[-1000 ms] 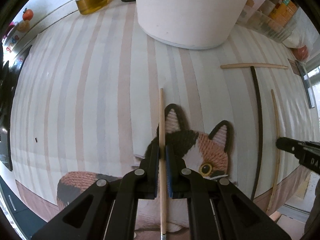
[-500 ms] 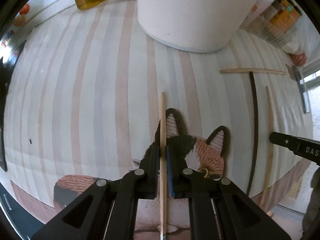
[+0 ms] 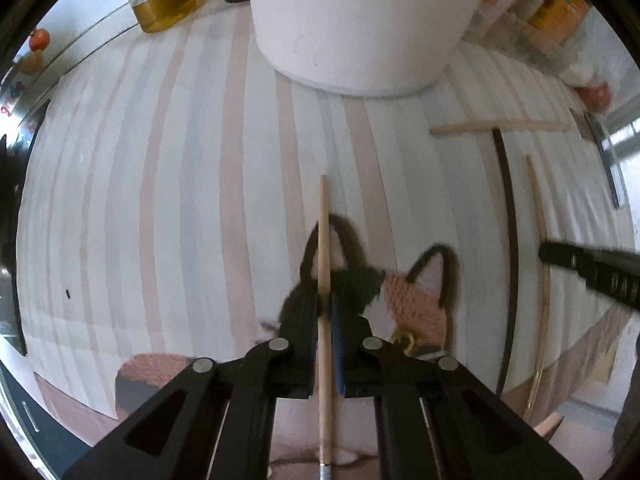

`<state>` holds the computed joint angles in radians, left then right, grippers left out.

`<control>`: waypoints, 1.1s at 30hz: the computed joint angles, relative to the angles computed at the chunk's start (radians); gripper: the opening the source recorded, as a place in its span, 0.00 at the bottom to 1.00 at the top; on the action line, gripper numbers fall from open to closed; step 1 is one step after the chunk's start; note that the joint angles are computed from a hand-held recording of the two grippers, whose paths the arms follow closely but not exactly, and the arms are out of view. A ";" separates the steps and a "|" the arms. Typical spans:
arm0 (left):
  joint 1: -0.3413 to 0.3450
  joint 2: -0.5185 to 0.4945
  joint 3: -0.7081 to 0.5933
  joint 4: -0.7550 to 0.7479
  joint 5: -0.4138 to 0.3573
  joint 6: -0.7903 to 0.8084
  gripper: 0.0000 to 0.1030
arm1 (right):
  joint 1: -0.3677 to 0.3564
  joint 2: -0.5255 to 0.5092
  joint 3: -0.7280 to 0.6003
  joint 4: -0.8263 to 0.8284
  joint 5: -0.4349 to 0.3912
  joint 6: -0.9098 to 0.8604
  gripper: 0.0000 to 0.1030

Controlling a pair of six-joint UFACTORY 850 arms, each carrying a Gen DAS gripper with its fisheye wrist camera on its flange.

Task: Organize utensils
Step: 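Hold both light chopsticks upright above the cat mat, then lift both held chopsticks up toward the cream utensil holder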

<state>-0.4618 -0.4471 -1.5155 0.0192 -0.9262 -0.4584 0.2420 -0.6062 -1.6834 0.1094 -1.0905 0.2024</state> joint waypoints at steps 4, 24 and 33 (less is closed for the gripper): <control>0.031 -0.037 -0.051 -0.047 -0.004 0.016 0.04 | 0.006 -0.006 -0.012 -0.009 -0.032 -0.020 0.06; -0.033 -0.073 -0.094 -0.010 -0.026 -0.007 0.04 | 0.003 -0.072 -0.095 -0.015 -0.071 -0.033 0.06; -0.073 -0.004 -0.093 0.054 0.026 -0.056 0.04 | -0.021 0.091 0.111 0.090 0.137 -0.069 0.06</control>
